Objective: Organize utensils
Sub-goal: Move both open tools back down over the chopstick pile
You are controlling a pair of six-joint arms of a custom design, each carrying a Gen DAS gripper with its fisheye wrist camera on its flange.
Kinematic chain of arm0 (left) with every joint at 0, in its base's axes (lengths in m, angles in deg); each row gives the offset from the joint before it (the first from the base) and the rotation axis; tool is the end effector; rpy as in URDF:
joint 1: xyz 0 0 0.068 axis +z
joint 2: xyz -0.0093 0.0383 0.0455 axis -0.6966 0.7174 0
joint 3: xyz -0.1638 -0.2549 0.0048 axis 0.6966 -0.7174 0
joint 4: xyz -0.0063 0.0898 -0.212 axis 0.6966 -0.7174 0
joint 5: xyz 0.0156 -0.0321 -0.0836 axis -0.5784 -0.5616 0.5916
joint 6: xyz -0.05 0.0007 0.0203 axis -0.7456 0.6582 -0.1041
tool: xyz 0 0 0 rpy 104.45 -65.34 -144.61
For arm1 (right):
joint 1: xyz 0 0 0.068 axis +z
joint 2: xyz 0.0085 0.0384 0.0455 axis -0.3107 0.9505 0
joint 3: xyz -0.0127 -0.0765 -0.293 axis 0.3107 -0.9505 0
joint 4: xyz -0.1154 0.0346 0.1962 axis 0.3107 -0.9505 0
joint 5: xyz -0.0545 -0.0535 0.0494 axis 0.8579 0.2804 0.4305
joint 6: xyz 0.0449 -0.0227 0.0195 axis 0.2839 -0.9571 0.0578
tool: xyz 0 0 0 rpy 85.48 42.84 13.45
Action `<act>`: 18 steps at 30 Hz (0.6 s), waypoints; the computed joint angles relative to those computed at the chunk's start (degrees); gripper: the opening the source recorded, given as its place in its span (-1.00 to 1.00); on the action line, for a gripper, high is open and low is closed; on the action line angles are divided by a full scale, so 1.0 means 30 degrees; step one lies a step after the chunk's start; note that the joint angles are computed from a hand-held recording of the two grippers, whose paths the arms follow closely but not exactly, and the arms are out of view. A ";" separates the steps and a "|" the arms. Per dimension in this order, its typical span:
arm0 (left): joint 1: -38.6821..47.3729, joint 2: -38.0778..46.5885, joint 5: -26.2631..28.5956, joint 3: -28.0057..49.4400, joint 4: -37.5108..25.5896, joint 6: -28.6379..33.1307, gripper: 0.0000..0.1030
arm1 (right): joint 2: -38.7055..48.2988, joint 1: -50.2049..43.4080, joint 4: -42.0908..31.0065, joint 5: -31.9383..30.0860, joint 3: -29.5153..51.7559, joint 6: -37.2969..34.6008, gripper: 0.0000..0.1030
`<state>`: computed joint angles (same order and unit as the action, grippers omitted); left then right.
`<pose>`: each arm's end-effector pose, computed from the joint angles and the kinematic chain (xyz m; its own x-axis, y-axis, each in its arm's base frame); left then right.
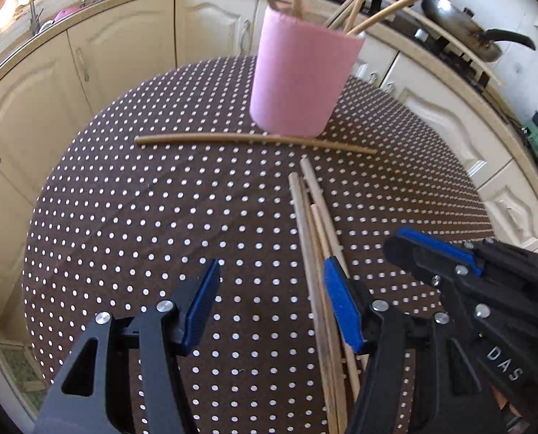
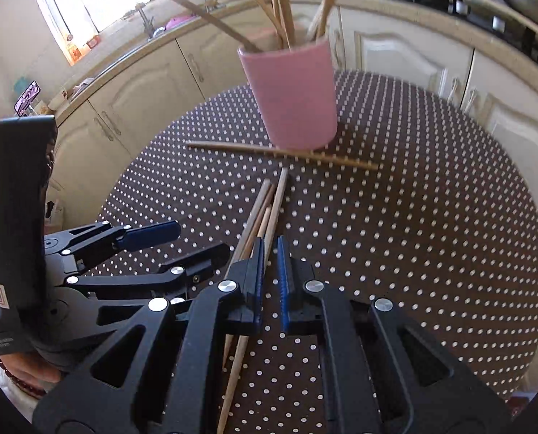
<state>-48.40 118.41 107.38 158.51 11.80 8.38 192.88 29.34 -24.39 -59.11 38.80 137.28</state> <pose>0.3720 -0.0424 0.1435 -0.6473 0.6073 -0.4607 0.7320 0.6638 -0.1533 0.2440 0.2416 0.1637 -0.6975 0.4663 -0.5441 0.3757 0.8846 0.2764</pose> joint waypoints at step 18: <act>-0.2462 0.0074 -0.2819 -0.0665 0.2134 -0.1701 0.16 | 0.0160 -0.1196 0.2912 -0.1789 -0.2157 -0.0034 -0.83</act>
<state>-55.78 118.63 98.92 156.52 18.20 3.28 193.36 25.76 -15.66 -64.48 32.33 137.18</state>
